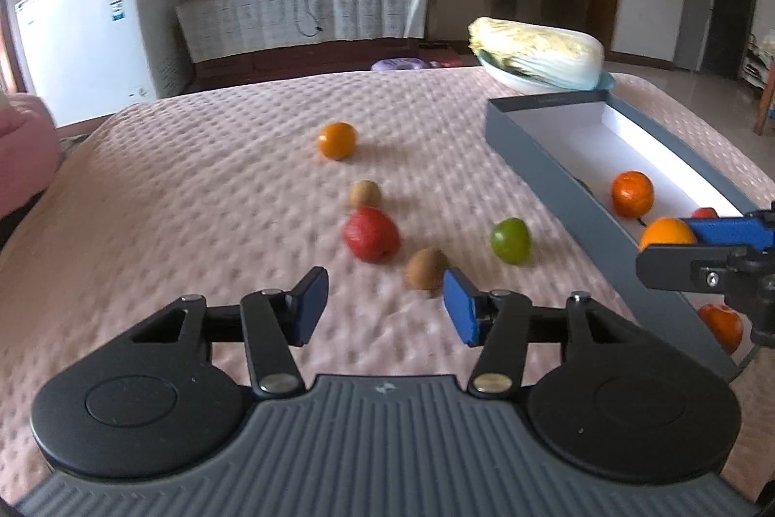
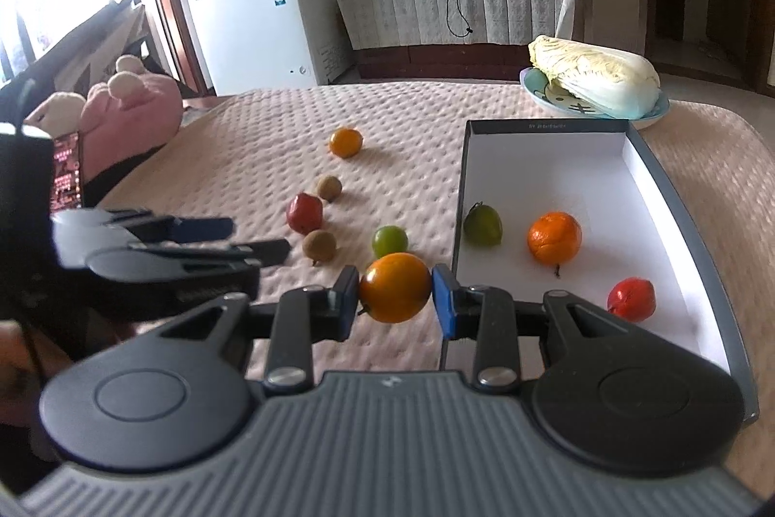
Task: Organize fruits
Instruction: 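Move left tool to the brown round fruit while right tool holds the orange, then close the left tool on the brown round fruit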
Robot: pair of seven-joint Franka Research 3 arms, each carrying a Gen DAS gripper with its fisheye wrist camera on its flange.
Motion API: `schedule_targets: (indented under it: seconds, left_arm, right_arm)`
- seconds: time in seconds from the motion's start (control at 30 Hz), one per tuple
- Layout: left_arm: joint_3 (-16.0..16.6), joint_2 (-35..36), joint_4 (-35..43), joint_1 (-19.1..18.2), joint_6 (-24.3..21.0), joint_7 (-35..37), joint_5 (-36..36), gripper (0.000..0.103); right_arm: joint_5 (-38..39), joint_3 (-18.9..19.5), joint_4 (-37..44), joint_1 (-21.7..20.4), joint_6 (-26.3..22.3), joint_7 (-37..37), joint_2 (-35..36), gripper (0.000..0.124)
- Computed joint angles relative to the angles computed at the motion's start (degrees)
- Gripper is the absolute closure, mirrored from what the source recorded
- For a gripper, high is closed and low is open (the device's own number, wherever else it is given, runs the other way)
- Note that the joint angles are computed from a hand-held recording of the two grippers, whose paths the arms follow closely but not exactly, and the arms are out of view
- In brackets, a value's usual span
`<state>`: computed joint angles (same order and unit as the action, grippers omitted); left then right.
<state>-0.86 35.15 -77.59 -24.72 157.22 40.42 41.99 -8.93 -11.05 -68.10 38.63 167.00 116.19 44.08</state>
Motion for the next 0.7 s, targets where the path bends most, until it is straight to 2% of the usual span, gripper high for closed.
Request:
schedule_targets:
  seconds: [0.17, 0.37, 0.43, 0.53, 0.6, 0.7]
  left_arm:
    - [-1.54, 4.79, 6.24, -0.01, -2.36, 4.66, -2.84, 0.057]
    - [-1.19, 9.42, 12.64, -0.80, -4.66, 6.75, -6.23, 0.060]
    - [-1.22, 10.77, 14.55, -0.92, -5.57, 7.70, -7.29, 0.065]
    - [-0.40, 11.93, 16.29, -1.49, -5.98, 7.36, -7.88, 0.067]
    - [0.04, 12.46, 17.14, -1.71, -6.31, 6.85, -8.20, 0.073]
    - [0.52, 12.69, 17.64, -2.02, -6.76, 6.42, -8.17, 0.073]
  right_arm:
    - [0.50, 0.17, -0.92, -0.26, 1.01, 0.05, -0.57, 0.088]
    - [1.26, 0.25, -1.25, -0.46, 1.09, -0.04, -0.80, 0.088]
    - [1.39, 0.21, -1.18, -0.46, 1.09, -0.04, -0.78, 0.088]
    - [1.63, 0.36, -0.97, -0.58, 1.08, -0.15, -0.65, 0.088]
    - [1.73, 0.46, -0.44, -0.68, 0.82, -0.31, -0.34, 0.088]
    - [1.74, 0.35, -0.05, -0.66, 0.26, -0.19, -0.15, 0.088]
